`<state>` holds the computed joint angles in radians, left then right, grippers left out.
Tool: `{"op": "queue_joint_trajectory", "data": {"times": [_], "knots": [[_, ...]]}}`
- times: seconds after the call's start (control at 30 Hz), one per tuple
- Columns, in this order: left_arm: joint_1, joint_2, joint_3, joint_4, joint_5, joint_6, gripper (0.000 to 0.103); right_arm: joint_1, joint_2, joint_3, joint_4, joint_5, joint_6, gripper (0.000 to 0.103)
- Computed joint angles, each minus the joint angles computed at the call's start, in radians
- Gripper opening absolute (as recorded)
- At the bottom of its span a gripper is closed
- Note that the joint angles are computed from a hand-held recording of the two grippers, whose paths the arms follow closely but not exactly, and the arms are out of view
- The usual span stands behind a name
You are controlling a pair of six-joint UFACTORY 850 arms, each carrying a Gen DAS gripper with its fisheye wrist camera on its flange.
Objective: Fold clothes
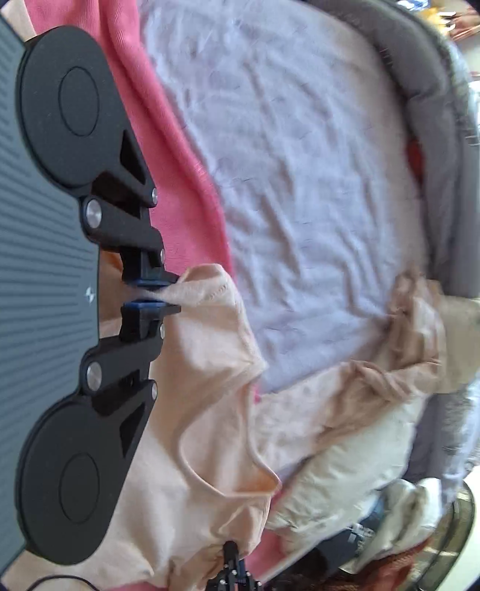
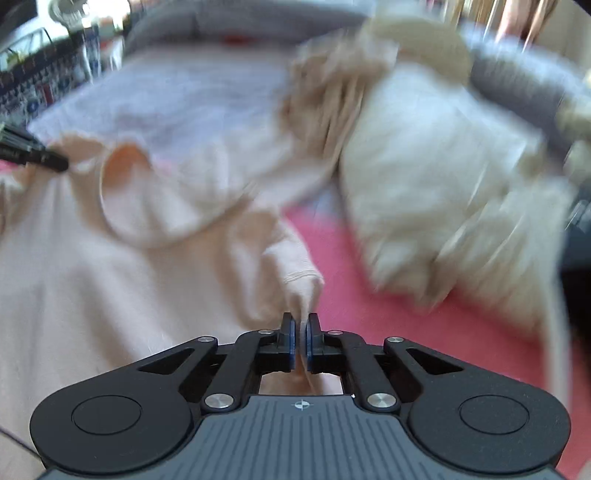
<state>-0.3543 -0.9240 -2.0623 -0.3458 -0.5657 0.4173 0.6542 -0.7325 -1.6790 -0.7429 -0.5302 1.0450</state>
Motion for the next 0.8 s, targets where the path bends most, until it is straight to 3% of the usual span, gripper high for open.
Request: {"op": "queue_joint_trajectory", "data": {"times": [0.1, 0.17, 0.27, 0.3, 0.37, 0.43, 0.5, 0.57, 0.63, 0.73, 0.8], "knots": [[-0.011, 0.101, 0.122, 0.044, 0.130, 0.010, 0.006, 0.014, 0.016, -0.021, -0.157, -0.043, 0.074, 0.007], [-0.013, 0.105, 0.122, 0.141, 0.173, -0.057, 0.006, 0.019, -0.012, -0.062, -0.251, -0.104, 0.080, 0.007], [-0.011, 0.009, 0.008, 0.368, 0.113, -0.259, 0.007, 0.007, -0.119, -0.176, -0.318, -0.230, 0.040, 0.007], [-0.011, -0.050, -0.064, 0.427, 0.048, -0.322, 0.007, -0.003, -0.164, -0.229, -0.283, -0.261, 0.007, 0.007], [-0.011, -0.161, -0.204, 0.485, -0.077, -0.388, 0.009, -0.031, -0.228, -0.308, -0.132, -0.262, -0.048, 0.007], [-0.013, -0.182, -0.215, 0.510, -0.064, -0.418, 0.009, -0.038, -0.248, -0.314, -0.073, -0.252, -0.070, 0.009], [-0.021, -0.215, -0.289, 0.550, -0.111, -0.428, 0.018, -0.028, -0.252, -0.312, -0.079, -0.258, -0.088, 0.017], [-0.018, -0.202, -0.292, 0.571, -0.092, -0.443, 0.028, -0.008, -0.221, -0.273, -0.153, -0.246, -0.058, 0.031], [-0.010, -0.159, -0.241, 0.665, -0.039, -0.560, 0.044, 0.016, -0.171, -0.215, -0.262, -0.220, 0.023, 0.047], [0.018, -0.096, -0.169, 0.822, -0.016, -0.791, 0.055, 0.044, -0.099, -0.149, -0.322, -0.164, 0.104, 0.050], [0.040, -0.046, -0.103, 0.899, -0.032, -0.921, 0.054, 0.055, -0.069, -0.136, -0.274, -0.097, 0.098, 0.050]]}}
